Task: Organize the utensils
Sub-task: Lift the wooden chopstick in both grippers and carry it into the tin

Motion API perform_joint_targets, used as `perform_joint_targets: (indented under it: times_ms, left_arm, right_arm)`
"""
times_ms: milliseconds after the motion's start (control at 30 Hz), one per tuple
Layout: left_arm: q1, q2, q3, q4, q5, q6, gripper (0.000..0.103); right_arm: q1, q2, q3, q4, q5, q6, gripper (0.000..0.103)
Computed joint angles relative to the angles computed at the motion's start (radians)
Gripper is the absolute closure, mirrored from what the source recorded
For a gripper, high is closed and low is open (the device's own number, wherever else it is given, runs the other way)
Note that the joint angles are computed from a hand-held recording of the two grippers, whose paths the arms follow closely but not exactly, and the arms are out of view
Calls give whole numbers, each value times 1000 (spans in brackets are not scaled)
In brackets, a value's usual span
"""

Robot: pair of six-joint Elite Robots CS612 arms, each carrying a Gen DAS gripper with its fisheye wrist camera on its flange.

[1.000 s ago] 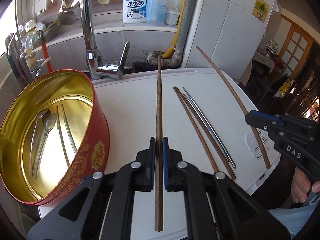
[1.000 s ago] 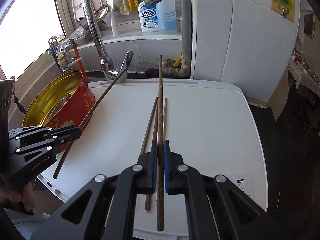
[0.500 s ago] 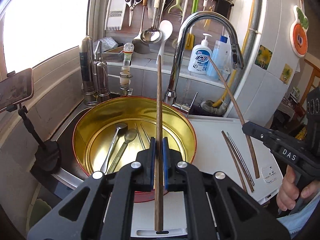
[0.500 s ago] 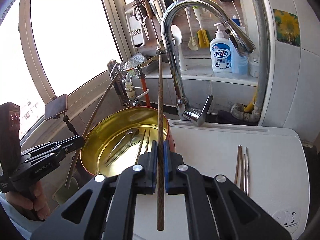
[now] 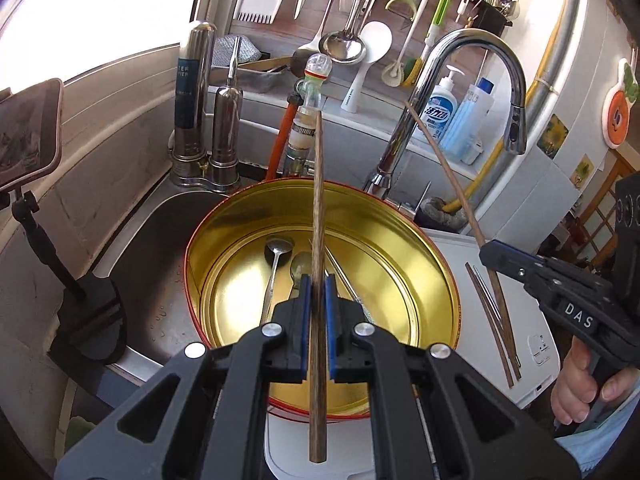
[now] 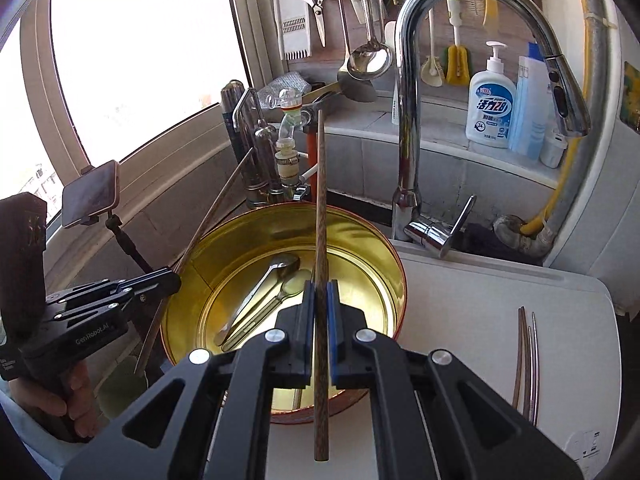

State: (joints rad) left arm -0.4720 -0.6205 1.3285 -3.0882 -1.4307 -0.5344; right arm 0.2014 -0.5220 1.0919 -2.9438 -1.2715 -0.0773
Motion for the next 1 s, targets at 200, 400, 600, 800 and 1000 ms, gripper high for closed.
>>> perform_joint_targets:
  times_ms: [200, 400, 600, 800, 1000]
  left_arm:
    - [34, 26, -38, 15, -101, 49, 96]
    - [58, 53, -83, 67, -175, 74, 96]
    - [69, 75, -134, 159, -237, 111, 96]
    - [82, 108, -209, 286, -300, 134, 96]
    - [86, 120, -230, 351, -293, 146, 96]
  right_arm:
    - [26, 18, -51, 75, -81, 30, 96]
    - [55, 63, -164, 268, -176, 40, 96]
    - [69, 130, -319, 485, -207, 50, 96]
    - [71, 239, -550, 778, -197, 70, 96]
    - [68, 313, -689, 942, -177, 84, 96]
